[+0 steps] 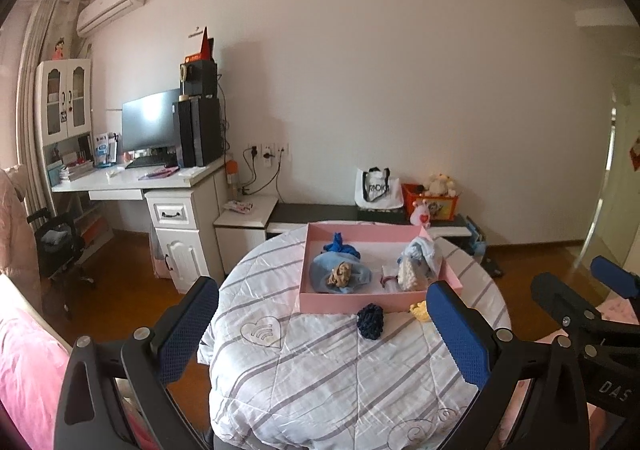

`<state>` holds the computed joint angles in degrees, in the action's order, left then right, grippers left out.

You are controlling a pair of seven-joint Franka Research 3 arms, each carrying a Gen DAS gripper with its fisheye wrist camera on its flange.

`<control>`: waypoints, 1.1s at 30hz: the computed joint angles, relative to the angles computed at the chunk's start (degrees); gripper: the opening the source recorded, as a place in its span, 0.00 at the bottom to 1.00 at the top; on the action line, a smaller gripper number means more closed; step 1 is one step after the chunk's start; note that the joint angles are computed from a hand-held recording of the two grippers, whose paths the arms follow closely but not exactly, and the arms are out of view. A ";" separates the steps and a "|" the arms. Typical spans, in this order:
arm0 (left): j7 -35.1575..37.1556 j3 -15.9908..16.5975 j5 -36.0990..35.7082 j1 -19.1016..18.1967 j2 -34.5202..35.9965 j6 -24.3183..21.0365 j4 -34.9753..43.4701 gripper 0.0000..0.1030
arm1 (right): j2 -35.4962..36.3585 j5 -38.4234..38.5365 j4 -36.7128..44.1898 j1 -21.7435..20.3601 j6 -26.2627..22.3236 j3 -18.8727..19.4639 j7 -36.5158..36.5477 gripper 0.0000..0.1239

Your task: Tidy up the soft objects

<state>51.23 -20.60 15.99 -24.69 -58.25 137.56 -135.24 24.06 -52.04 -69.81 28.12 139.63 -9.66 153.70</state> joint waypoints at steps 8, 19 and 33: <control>-1.33 -0.99 1.09 0.27 -3.22 0.50 -1.44 1.00 | -2.21 -5.57 -2.25 1.33 -0.26 0.06 3.89 0.83; -2.99 -1.69 2.10 0.18 -5.09 2.00 -3.34 1.00 | -3.52 -11.11 -3.16 1.57 -2.27 1.65 7.25 0.83; -3.13 -1.51 2.24 -0.44 -5.54 1.55 -3.83 1.00 | -3.80 -11.06 -3.53 1.03 -2.72 2.66 7.61 0.83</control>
<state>48.10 -22.11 18.24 -25.13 -63.79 139.12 -139.06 20.26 -63.11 -73.34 29.15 136.91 -7.00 161.31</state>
